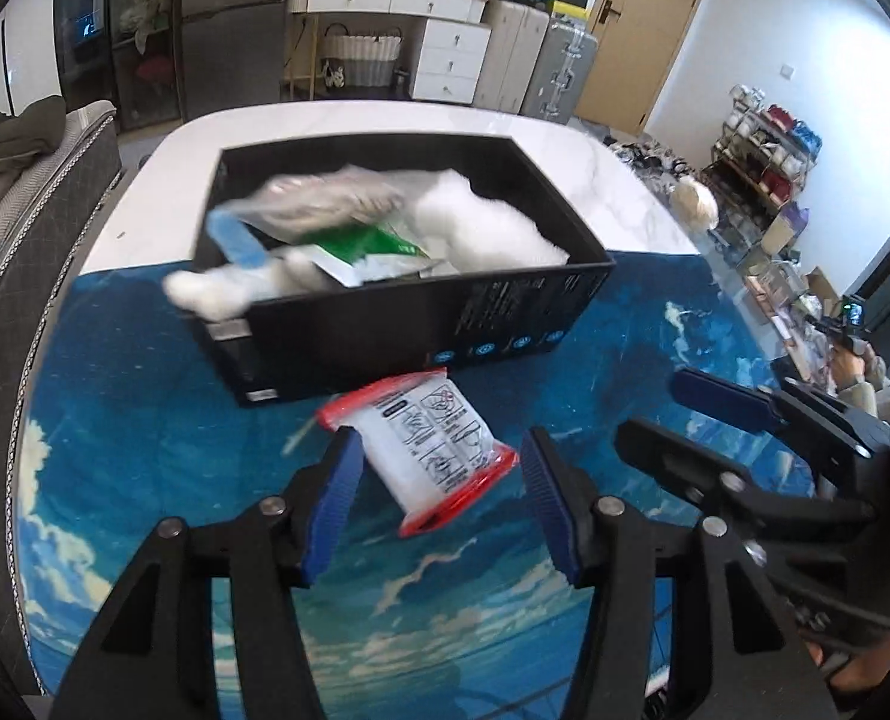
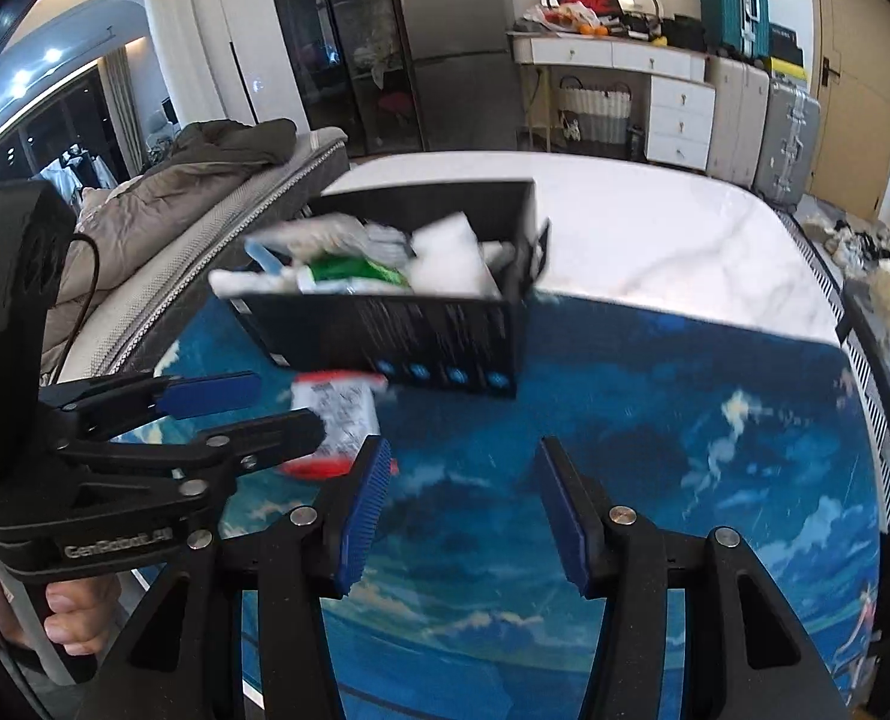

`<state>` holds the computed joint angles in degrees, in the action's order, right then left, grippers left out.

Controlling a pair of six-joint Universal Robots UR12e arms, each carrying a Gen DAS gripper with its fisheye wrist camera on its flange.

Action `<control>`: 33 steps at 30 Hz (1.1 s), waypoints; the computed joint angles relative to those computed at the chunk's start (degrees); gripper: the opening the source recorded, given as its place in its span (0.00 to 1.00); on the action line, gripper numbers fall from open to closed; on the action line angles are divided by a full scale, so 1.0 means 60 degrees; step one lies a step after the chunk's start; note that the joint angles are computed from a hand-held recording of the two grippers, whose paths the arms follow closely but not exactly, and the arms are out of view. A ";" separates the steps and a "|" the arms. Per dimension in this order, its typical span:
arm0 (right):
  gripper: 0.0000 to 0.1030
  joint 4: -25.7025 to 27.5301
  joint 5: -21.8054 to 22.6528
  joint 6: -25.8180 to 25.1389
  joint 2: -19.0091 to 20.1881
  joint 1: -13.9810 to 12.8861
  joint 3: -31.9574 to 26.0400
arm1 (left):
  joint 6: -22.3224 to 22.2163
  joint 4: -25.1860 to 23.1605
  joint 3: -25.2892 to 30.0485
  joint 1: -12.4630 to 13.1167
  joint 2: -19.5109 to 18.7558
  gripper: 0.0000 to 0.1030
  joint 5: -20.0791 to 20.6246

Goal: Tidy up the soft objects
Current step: 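Grasp the red-and-white printed packet on the mat with the left tool, then lift the red-and-white packet up toward the black box with the left tool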

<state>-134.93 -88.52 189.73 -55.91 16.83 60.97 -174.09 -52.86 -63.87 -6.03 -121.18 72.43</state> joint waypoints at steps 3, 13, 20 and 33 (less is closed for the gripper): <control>0.50 -0.0154 -0.0020 0.0087 -0.0135 -0.0070 0.0242 | -0.0030 -0.0034 0.0189 -0.0144 -0.0188 0.53 0.0289; 0.53 -0.0119 0.0030 0.0304 -0.0262 -0.0153 0.0631 | -0.0373 -0.0129 0.0291 -0.0018 -0.0376 0.58 0.0371; 0.53 -0.0013 0.0123 0.0150 -0.0215 -0.0080 0.0546 | 0.0326 -0.0191 0.0137 -0.0033 -0.0292 0.41 0.0297; 0.53 -0.0122 0.0296 0.0195 -0.0526 0.0144 0.1167 | 0.0401 0.0185 -0.1218 0.0308 0.0599 0.41 -0.0048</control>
<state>-135.67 -86.75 190.90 -59.07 17.70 67.98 -171.69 -51.75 -71.18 -4.18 -117.59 72.14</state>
